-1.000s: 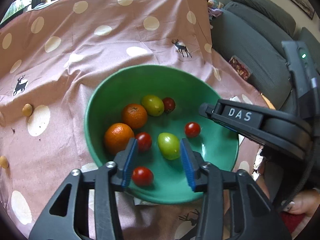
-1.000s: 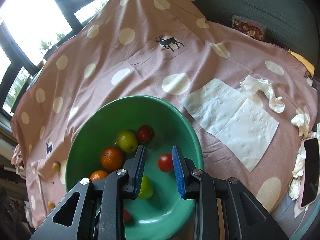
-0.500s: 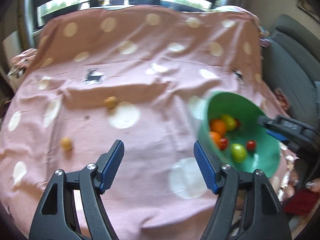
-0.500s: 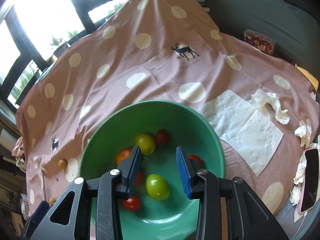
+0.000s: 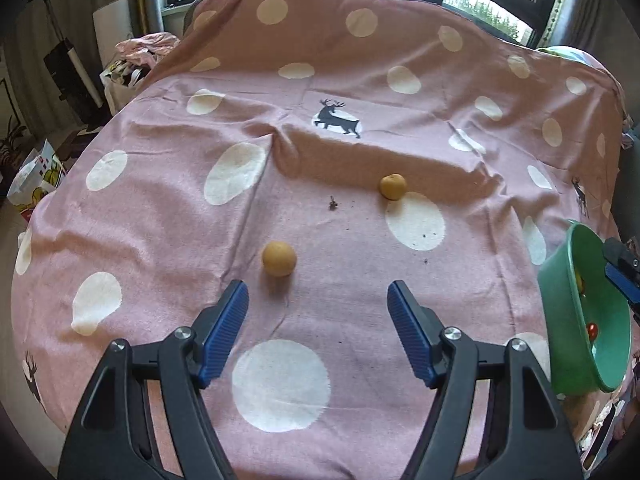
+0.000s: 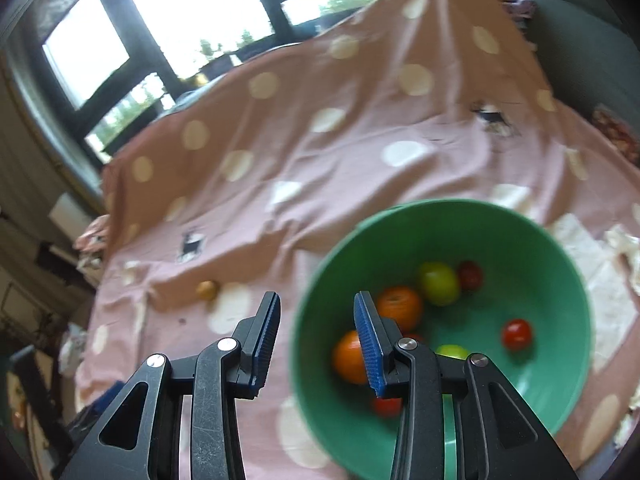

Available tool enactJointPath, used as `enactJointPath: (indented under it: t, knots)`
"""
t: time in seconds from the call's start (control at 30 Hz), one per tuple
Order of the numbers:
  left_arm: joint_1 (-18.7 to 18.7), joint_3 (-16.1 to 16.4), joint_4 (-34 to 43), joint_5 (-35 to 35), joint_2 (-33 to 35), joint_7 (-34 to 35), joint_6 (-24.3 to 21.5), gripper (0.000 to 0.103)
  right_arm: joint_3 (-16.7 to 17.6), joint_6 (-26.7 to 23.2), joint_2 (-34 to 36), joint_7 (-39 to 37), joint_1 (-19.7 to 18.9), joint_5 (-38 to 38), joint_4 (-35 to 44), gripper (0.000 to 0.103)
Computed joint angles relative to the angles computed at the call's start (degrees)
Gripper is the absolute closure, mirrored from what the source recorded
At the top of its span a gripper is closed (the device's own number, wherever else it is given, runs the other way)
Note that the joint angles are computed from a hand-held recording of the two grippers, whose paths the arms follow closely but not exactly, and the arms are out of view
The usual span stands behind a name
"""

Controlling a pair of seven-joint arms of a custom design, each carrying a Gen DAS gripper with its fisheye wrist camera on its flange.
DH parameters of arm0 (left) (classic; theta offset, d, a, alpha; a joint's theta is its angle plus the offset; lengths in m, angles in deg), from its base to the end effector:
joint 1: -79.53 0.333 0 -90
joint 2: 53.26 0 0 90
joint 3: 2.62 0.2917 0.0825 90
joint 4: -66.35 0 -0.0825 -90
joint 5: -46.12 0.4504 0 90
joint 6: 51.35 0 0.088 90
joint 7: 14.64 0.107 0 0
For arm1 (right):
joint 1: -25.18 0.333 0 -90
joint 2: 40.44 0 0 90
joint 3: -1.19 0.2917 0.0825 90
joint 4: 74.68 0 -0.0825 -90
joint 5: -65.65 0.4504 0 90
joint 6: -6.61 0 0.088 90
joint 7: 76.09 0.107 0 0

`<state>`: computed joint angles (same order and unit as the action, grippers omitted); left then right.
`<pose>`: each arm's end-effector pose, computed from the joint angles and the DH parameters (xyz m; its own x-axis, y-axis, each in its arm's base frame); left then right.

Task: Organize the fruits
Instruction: 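Close the left gripper on a small yellow fruit while the right gripper grasps another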

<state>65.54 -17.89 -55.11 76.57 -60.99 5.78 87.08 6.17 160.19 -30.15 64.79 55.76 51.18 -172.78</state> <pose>0.5350 -0.3005 0.4648 0.3266 -0.9382 0.1144 -0.7527 -0.3314 -0.5689 0.5870 0.4242 0.5281 0.0530 -0.9183 -0.3923 -0.7665 0.2144 -0.6054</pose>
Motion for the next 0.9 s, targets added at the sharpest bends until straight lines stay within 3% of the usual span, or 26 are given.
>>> enactJointPath:
  t: [0.1,0.3,0.5,0.73,0.9]
  knots:
    - [0.5,0.9,-1.7,-2.4,-1.1,-0.8,1.2,0.031,1.0,1.8,2.0,-3.0,0.1,2.7,2.0,0.052]
    - [1.6,1.3,-3.5,-4.5,-2.1,-1.3,2.9,0.031,2.8,2.8,6.1,-12.6,0.4,12.3,6.3,0.051]
    - [2.3,2.1,-4.2,-6.9,-1.6,-0.1,6.0,0.036,1.9,1.4,7.3,-14.5,1.7,15.5,7.7,0.051]
    - [2.9,1.6,-1.0,-4.2,0.9,-1.8,1.9,0.054,1.4,1.5,7.3,-13.8,1.8,17.2,7.3,0.051]
    - [2.6,2.4,-3.5,-6.4,-0.8,0.1,8.2,0.055,1.2,1.4,7.6,-13.5,2.1,17.0,7.7,0.051]
